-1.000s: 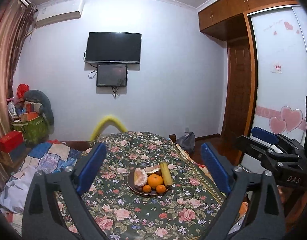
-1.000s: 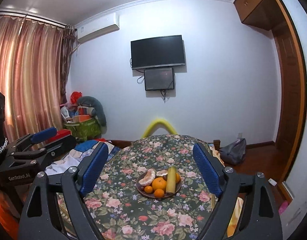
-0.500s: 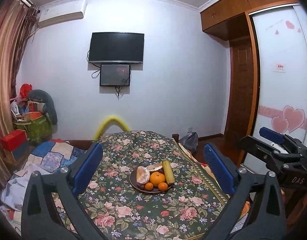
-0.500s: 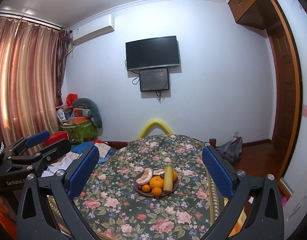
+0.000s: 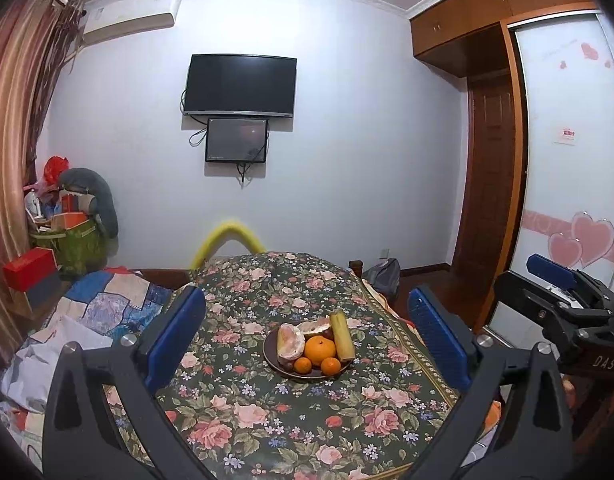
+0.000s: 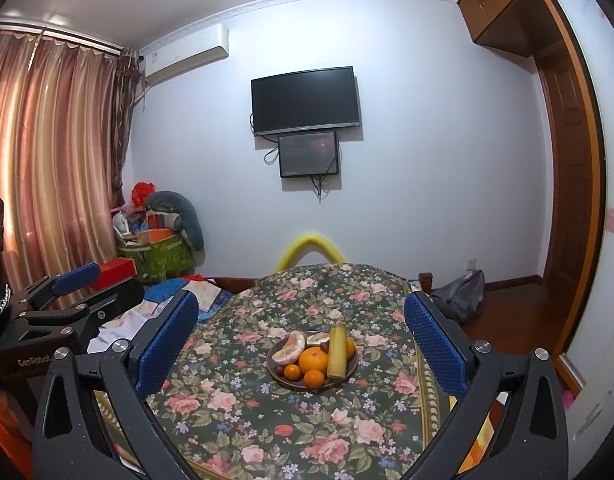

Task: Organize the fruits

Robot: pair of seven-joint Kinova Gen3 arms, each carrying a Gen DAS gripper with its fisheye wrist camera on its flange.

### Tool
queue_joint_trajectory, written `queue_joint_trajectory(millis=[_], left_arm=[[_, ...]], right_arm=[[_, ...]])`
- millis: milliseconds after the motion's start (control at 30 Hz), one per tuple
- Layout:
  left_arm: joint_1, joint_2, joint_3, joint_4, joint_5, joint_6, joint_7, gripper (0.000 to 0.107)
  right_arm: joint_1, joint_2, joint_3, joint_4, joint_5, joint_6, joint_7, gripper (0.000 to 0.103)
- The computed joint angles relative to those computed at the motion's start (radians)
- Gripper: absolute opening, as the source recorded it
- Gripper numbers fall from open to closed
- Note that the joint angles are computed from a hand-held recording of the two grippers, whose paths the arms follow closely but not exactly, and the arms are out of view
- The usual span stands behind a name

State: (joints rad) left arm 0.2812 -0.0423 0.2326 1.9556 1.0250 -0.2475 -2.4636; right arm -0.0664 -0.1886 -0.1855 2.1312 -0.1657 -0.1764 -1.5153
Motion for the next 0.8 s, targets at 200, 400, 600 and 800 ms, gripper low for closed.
queue_joint_trajectory(millis=[200, 400, 600, 800], left_arm=[[-0.003, 0.001, -0.005, -0.005, 0.002, 0.015, -0.003, 0.103], [-0.007, 0.001, -0.006, -0.007, 0.003, 0.026, -0.008, 0.103], [-0.020, 0.001, -0.004, -0.009, -0.024, 0.043, 0.014, 0.103], [-0.029, -0.001, -0.002, -0.011, -0.041, 0.055, 0.035, 0.103]], right_arm=[[0.008, 0.003, -0.007, -0.003, -0.010, 0.002, 0.010, 0.103], [0.008, 0.002, -0.004, -0.006, -0.008, 0.010, 0.009, 0.103], [0.007, 0.001, -0.002, -0.007, -0.006, 0.010, 0.008, 0.103], [0.012, 0.001, -0.006, -0.008, -0.010, 0.012, 0.011, 0.103]])
